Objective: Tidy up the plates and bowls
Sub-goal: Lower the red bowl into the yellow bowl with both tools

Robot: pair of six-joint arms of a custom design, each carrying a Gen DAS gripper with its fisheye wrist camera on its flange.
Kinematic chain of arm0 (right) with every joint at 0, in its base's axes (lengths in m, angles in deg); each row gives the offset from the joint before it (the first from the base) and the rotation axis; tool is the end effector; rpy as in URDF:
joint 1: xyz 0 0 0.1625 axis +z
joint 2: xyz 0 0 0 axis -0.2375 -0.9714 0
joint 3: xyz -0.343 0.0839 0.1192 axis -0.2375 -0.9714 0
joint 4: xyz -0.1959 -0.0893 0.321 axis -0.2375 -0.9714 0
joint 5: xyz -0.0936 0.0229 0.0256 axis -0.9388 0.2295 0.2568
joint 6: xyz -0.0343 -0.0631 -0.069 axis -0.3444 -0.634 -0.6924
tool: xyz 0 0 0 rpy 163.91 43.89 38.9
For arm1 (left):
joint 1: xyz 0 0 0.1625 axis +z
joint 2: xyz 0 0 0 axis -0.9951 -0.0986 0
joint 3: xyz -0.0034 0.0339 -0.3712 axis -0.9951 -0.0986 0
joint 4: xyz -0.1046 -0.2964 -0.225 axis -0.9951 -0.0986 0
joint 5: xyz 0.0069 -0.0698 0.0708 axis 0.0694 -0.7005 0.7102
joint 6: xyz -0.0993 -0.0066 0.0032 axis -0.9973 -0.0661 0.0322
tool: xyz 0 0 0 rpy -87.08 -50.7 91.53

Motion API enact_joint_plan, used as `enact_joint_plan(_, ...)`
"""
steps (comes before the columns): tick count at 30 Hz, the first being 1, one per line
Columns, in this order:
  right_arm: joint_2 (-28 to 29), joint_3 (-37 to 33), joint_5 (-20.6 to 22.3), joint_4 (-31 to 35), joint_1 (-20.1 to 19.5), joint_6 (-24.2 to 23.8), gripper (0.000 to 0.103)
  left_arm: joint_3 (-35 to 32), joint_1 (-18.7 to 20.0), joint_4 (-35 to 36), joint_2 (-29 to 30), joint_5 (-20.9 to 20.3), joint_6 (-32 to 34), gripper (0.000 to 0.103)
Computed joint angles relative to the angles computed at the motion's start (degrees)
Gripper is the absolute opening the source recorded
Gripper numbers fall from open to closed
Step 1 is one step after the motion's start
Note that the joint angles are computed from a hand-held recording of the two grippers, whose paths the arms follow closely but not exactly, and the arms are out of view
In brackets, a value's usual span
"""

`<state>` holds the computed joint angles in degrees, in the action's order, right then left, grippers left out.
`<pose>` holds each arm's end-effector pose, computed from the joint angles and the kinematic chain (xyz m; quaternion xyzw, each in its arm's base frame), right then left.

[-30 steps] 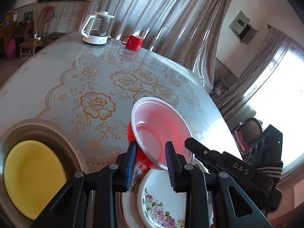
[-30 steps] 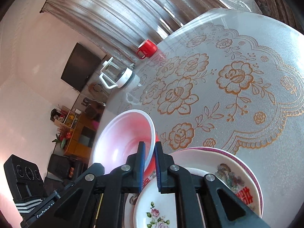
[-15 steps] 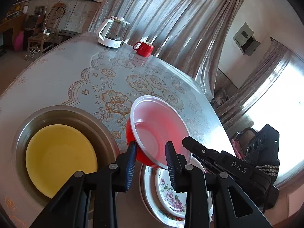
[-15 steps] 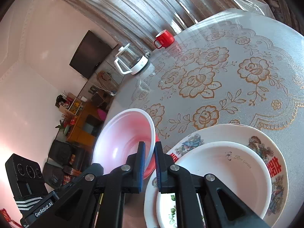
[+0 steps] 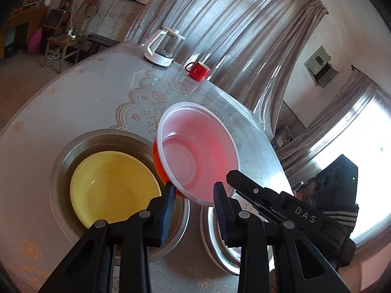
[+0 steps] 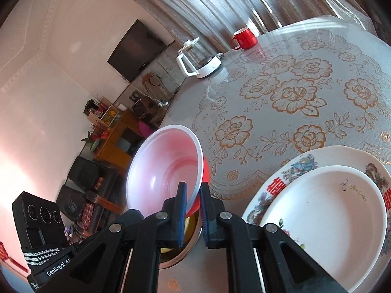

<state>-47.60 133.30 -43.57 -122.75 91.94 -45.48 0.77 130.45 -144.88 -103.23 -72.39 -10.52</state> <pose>0.0041 -0.6370 0.3762 -0.0229 -0.8988 0.4319 0.0722 -0.4144 -0.6603 -0.0004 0.2058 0.9514 -0.2285 0.0150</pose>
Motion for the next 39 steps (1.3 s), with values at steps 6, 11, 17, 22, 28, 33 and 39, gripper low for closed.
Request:
enact_joint_plan(6, 1.2, -0.9, 0.6, 1.0, 1.3, -1.1, 0.01, 3.3, 0.9, -2.5, -2.4, 0.4, -0.4, 0.031)
enact_joint_plan(11, 2.2, -1.2, 0.5, 2.2, 2.1, -1.7, 0.01, 5.9, 1.4, -4.2, -4.0, 1.4, -1.2, 0.031)
enact_joint_plan(17, 3.1, -1.1, 0.2, 3.7, 2.7, -1.7, 0.01, 8.2, 2.4, -5.2, -5.3, 1.9, -2.3, 0.031)
enact_joint_plan(22, 3.6, -1.2, 0.4, 5.2, 2.7, -1.4, 0.01, 9.7, 3.1, -5.7, -6.2, 1.7, -2.8, 0.031)
enact_joint_plan(28, 4.1, -1.3, 0.6, 6.1, 2.7, -0.7, 0.011, 10.6, 3.6, -5.6, -6.6, 1.3, -3.5, 0.031)
enact_joint_plan(33, 4.5, -1.4, 0.2, 6.8, 2.6, -0.5, 0.011, 11.3, 3.4, -5.7, -6.8, 2.4, -3.2, 0.031)
enact_joint_plan(39, 4.5, -0.7, 0.0, 6.7, 2.4, -0.2, 0.011, 10.9, 3.8, -4.7, -6.6, 2.0, -3.4, 0.031)
